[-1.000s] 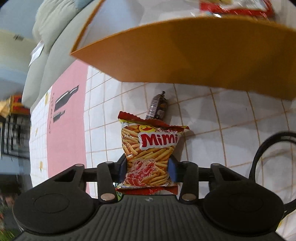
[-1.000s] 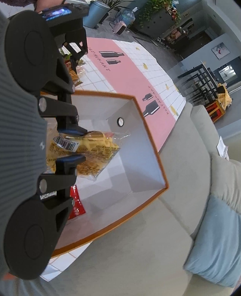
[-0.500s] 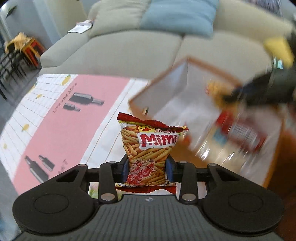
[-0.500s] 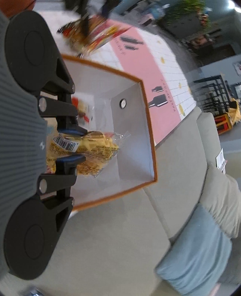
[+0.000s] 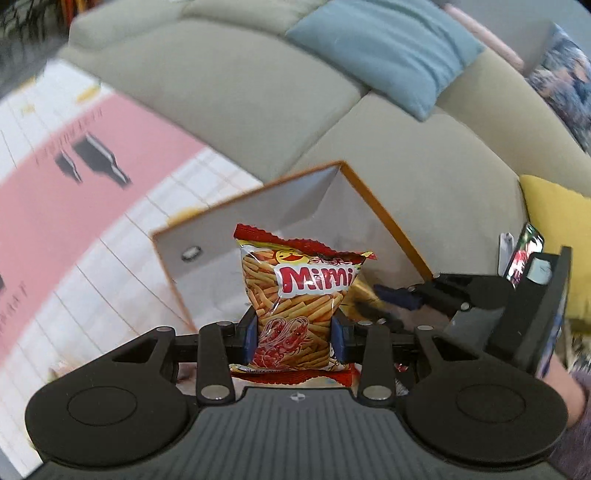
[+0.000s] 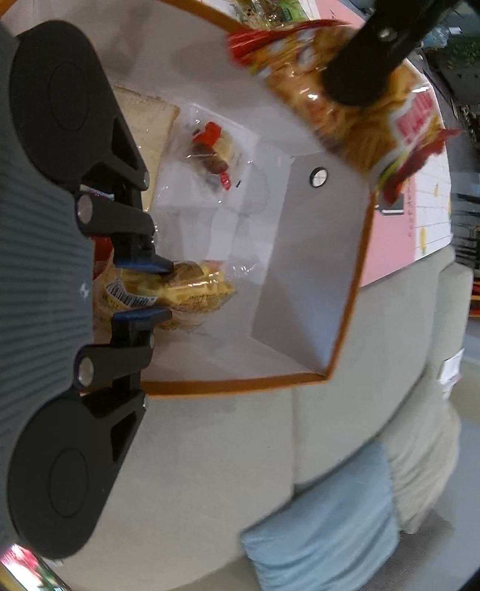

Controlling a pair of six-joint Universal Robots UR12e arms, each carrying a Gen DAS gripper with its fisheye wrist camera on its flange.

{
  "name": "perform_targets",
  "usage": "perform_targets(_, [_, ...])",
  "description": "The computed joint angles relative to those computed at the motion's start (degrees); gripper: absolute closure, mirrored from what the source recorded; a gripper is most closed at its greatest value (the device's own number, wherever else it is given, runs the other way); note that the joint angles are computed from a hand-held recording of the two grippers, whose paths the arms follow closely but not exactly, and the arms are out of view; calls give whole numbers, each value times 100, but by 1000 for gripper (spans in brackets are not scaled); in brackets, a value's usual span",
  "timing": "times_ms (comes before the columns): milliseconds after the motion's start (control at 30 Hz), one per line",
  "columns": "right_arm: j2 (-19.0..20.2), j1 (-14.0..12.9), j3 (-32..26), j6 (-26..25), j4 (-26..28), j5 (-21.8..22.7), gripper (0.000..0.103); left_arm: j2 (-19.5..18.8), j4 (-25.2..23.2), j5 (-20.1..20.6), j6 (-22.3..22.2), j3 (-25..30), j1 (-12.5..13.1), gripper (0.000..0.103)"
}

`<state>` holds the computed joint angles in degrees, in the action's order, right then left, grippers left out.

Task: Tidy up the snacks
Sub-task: 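Carry both packs into the orange box with left and right tools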

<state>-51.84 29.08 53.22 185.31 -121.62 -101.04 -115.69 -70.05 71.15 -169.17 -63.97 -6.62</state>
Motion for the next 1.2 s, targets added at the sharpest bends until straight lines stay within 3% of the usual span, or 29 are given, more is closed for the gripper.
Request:
perform_targets(100, [35,-39,-64,194,109,263,85,-123,-123,153,-218,85,-63,60])
perform_targets(233, [44,-138,-18,598,131,765,83,-277,-509,43,-587,266,-53,60])
perform_targets(333, [62,-157,-35,680,190,895,81,-366,-687,133,-836,369,-83,60])
perform_targets(467, [35,-205,43,863,28,1133,72,-444,-874,167,-1124,470,-119,60])
perform_targets(700, [-215,-127,331,625,-217,889,71,-583,-1115,152,-1694,621,-135,60])
perform_targets(900, [-384,-131,607,820,-498,949,71,-708,-1473,-131,-2463,722,-105,59])
perform_targets(1067, [-386,-117,662,988,-572,933,72,-706,-1410,25,-2503,677,-154,58])
perform_targets(1133, [-399,-118,679,1065,-557,983,72,-728,-1465,83,-2412,712,-172,49])
perform_targets(1200, [-439,-131,766,1113,-572,1007,72,-755,-1517,75,-2276,749,-186,47])
